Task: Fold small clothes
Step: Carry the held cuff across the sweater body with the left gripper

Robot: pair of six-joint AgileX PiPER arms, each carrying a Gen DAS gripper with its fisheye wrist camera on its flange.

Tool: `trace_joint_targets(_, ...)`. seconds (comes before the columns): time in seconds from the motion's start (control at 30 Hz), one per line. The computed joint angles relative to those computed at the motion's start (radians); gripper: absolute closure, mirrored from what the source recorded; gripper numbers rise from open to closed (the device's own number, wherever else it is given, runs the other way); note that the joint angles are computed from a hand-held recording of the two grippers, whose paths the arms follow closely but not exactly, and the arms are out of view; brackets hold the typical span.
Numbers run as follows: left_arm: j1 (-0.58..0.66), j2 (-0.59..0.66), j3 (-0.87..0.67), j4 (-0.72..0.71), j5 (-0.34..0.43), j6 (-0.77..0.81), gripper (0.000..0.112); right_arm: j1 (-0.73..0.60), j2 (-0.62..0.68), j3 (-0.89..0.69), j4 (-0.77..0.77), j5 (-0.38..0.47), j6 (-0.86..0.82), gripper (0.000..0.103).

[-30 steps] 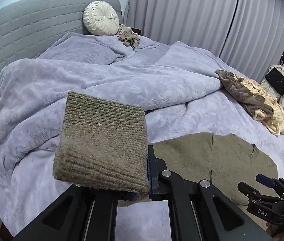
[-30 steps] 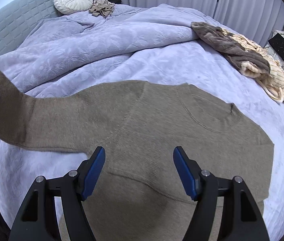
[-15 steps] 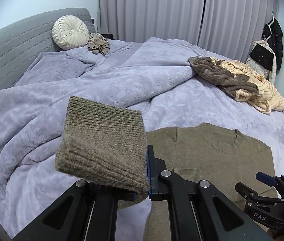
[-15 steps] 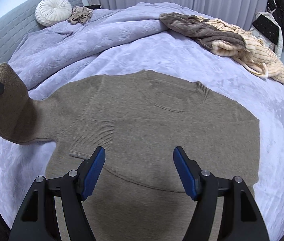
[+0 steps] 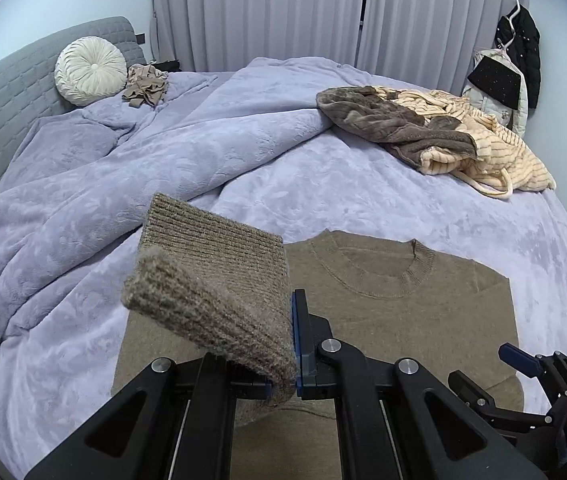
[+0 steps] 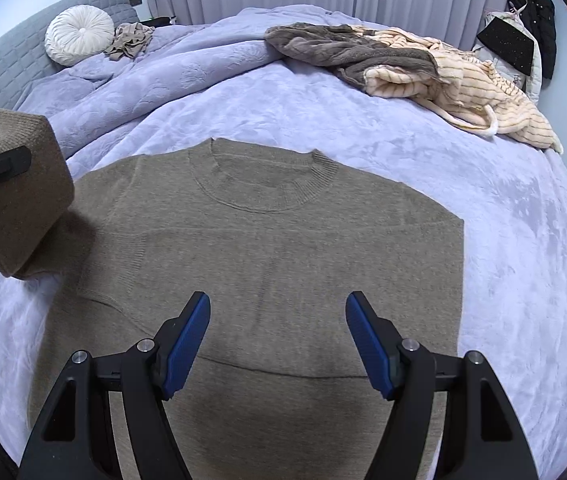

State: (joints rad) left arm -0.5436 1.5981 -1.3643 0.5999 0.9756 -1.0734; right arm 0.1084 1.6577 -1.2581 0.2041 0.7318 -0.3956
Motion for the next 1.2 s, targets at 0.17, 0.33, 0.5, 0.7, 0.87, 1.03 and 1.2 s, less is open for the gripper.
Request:
trace_joint_targets(0.17,-0.031,0.056,-0.047,-0.005,0.026,-0.004,0.104,-0.037,-0.001,0.011,0.040,0.001,-0.073,0.029)
trace_joint_targets(0.33,-0.047,0.091,-0.084,-0.017,0.041,-0.005,0.104,-0.057,-0.008,0.027,0.059,-0.003,-0.114,0.029)
trace_joint_targets(0.5,-0.078,0.126,-0.156,-0.007,0.073,0.001,0.104,-0.095,-0.009,0.027,0.095,0.005,-0.154,0.029)
trace_joint_targets(0.7,-0.112,0.179,-0.247,-0.005,0.106,0.019,0.104,-0.133,-0.007,0.019,0.112,0.013,-0.193,0.029)
trace_joint_targets(0.87,-0.133,0.228,-0.320,-0.015,0.127,0.037,0.104,-0.168,-0.003,0.010,0.130,0.018,-0.224,0.029)
trace_joint_targets(1.03,-0.160,0.288,-0.407,-0.022,0.154,0.055,0.104,-0.208,0.000,0.006,0.156,0.024,-0.258,0.030)
trace_joint_targets(1.2,-0.191,0.341,-0.483,-0.028,0.176,0.074,0.104,-0.246,0.009,0.003,0.178,0.028,-0.291,0.029)
